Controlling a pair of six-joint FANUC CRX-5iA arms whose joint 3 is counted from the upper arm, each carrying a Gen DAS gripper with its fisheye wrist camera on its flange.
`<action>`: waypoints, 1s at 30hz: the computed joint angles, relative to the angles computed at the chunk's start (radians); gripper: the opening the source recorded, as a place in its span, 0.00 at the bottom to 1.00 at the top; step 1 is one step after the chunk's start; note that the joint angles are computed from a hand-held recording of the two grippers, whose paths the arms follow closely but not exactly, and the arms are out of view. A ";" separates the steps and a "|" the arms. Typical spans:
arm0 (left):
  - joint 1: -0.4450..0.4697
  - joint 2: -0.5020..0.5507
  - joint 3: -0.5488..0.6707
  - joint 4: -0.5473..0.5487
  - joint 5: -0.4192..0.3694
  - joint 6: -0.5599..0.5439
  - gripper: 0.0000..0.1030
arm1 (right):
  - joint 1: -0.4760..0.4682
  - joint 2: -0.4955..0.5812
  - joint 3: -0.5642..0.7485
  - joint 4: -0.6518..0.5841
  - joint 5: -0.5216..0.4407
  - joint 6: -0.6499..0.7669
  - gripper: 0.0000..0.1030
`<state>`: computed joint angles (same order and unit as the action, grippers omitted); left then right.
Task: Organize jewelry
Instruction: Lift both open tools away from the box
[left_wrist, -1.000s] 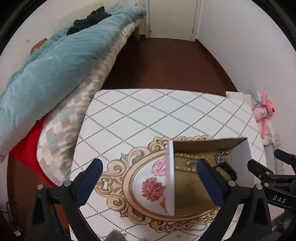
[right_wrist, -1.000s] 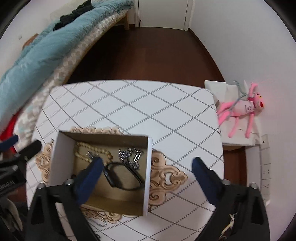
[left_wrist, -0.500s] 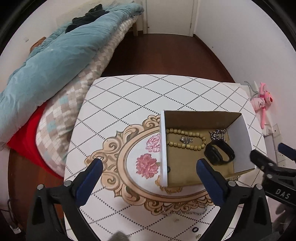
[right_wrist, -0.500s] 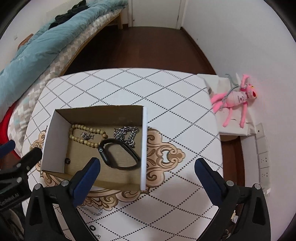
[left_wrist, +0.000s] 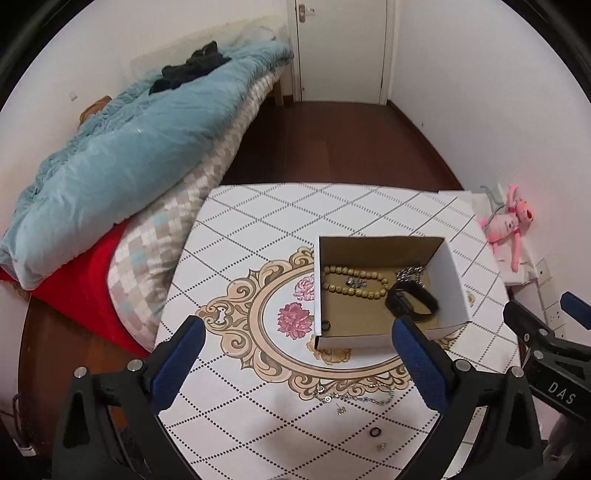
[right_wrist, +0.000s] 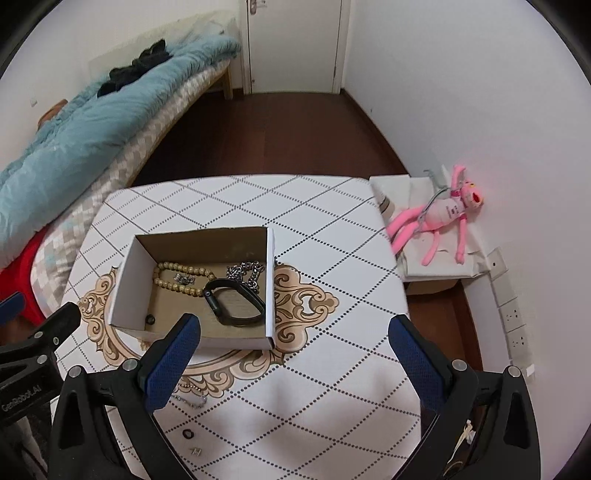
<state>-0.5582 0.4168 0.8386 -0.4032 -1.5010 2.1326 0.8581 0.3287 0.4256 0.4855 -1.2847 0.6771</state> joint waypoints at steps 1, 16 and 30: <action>-0.008 -0.008 0.000 -0.010 -0.001 0.006 1.00 | 0.008 -0.014 -0.015 0.016 0.005 -0.013 1.00; -0.055 -0.067 -0.014 -0.069 -0.028 0.039 1.00 | 0.096 -0.144 -0.116 0.145 0.036 -0.128 1.00; 0.010 -0.099 -0.329 -0.042 -0.045 0.067 1.00 | 0.038 -0.049 -0.173 -0.241 0.150 -0.013 0.73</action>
<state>-0.5480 0.3173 0.5094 -0.4448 -1.5460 2.1996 0.8960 0.2795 0.2526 0.2440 -1.1348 0.6645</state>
